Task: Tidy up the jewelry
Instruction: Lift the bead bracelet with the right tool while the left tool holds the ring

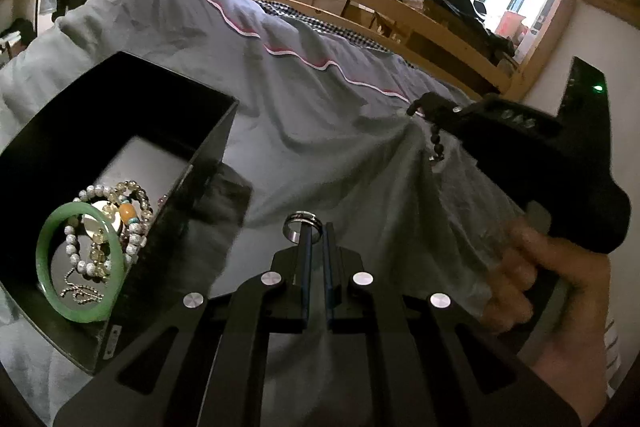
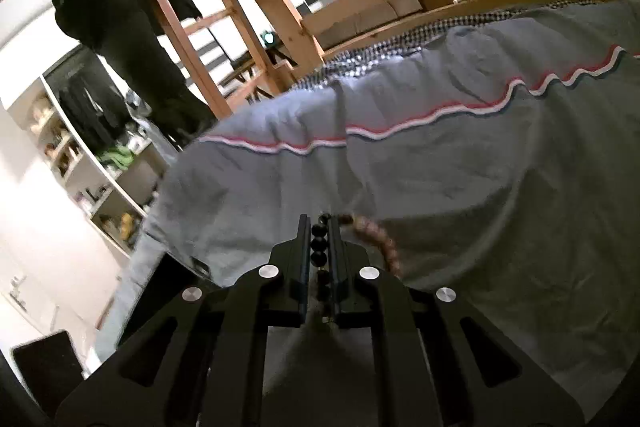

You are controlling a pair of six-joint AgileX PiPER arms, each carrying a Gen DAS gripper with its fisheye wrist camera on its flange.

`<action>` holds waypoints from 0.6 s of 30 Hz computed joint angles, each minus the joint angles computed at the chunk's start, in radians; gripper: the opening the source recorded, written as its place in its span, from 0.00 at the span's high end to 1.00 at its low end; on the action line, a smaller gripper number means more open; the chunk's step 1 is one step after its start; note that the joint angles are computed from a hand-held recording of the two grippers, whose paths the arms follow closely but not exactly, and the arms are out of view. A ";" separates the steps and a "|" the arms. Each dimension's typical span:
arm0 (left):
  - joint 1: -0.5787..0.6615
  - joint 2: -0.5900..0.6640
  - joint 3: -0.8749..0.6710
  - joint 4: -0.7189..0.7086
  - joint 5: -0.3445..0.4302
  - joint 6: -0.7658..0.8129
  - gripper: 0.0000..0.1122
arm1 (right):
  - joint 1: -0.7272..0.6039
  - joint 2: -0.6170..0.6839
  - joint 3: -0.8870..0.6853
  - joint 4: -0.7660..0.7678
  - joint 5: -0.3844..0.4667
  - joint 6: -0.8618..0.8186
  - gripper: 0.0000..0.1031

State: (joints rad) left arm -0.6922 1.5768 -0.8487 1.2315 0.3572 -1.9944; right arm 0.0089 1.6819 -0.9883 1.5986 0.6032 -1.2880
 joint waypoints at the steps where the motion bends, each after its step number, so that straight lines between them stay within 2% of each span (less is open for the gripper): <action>1: -0.001 0.000 0.001 0.003 0.000 -0.006 0.96 | -0.008 0.003 -0.002 0.020 0.018 -0.010 0.91; 6: -0.008 -0.006 0.004 0.009 0.010 -0.019 0.96 | -0.037 -0.022 0.016 0.074 0.088 -0.024 0.91; 9: -0.015 -0.018 0.007 0.017 0.021 -0.029 0.96 | -0.032 -0.043 0.014 0.061 0.077 -0.011 0.91; 12: -0.018 -0.022 0.007 0.010 0.027 -0.026 0.96 | 0.022 -0.047 -0.042 -0.195 -0.063 0.189 0.89; 13: -0.018 -0.021 0.008 0.007 0.024 -0.025 0.96 | 0.051 -0.010 -0.062 -0.295 -0.099 0.246 0.86; 15: -0.020 -0.018 0.004 -0.003 0.025 -0.016 0.96 | 0.091 0.037 -0.096 -0.495 -0.114 0.387 0.53; 17: -0.015 -0.019 0.000 -0.016 0.022 0.004 0.96 | 0.150 0.070 -0.106 -0.647 -0.179 0.496 0.54; 18: -0.016 -0.019 0.000 -0.016 0.023 0.006 0.96 | 0.187 0.102 -0.117 -0.731 -0.201 0.549 0.64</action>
